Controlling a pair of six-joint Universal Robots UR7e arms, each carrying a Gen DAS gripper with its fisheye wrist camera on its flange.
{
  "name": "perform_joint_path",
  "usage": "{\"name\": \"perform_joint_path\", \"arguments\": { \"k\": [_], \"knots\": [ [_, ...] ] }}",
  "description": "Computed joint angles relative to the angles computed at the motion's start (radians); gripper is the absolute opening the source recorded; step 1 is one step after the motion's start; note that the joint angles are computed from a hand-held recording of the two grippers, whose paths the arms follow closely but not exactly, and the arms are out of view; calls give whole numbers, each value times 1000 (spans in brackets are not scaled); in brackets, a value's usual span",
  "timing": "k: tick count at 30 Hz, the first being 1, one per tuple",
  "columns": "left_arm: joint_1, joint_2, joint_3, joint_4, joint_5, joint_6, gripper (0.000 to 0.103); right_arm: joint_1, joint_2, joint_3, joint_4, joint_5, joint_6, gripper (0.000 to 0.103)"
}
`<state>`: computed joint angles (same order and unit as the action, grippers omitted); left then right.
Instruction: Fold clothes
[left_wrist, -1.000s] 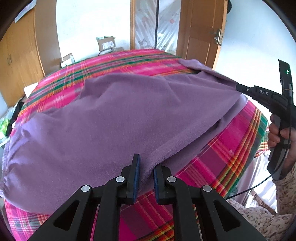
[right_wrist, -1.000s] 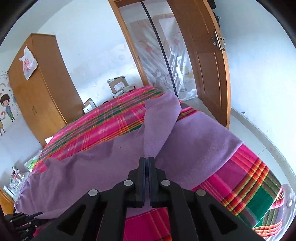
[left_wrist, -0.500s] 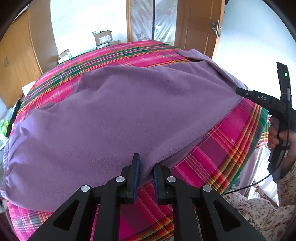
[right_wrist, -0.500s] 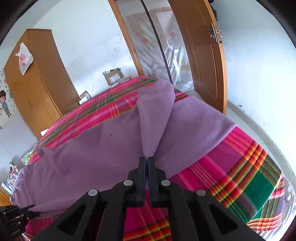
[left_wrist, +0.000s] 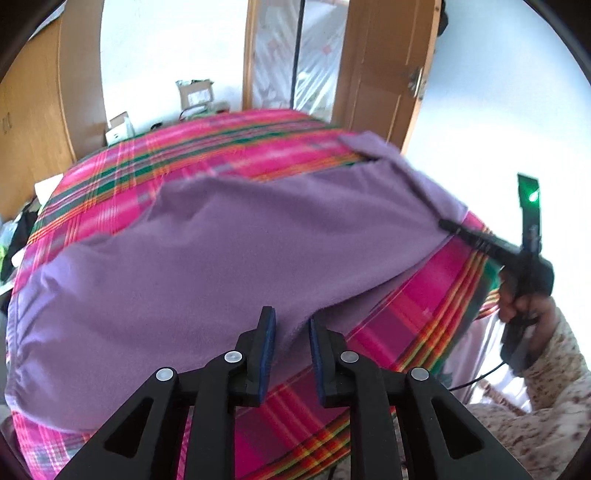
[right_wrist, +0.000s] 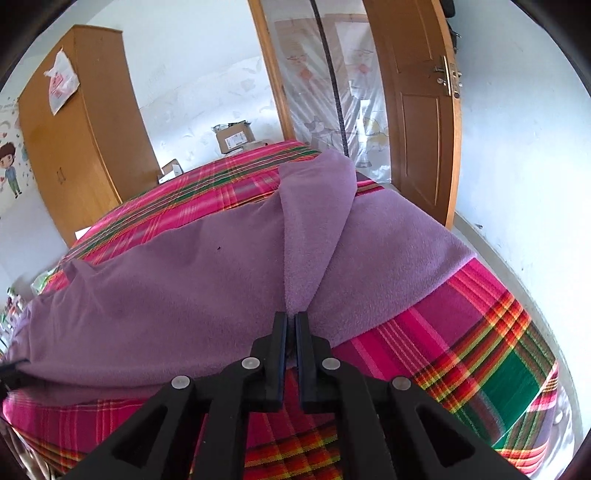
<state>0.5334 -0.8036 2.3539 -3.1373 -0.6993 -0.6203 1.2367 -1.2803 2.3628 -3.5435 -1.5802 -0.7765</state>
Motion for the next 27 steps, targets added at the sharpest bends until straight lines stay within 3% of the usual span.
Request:
{"name": "perform_joint_path", "arguments": {
  "k": [3,8,16,20,24,27],
  "knots": [
    [2,-4,4,-77,-47,85,19,5,9,6,-30,-13,-29,3],
    [2,10,-26,-69,-74,139,23,6,20,14,-66,-15,-59,4],
    [79,120,-197,-36,-155,252,23,4,33,26,-132,-22,-100,9],
    [118,176,-283,-35,-243,326,23,-1,36,34,-168,-25,-119,14],
    [156,213,-351,-31,-298,331,23,-7,41,29,-198,-50,-118,14],
    [181,229,-385,-16,-333,335,23,-21,14,17,-150,-40,-84,14]
  ]
}}
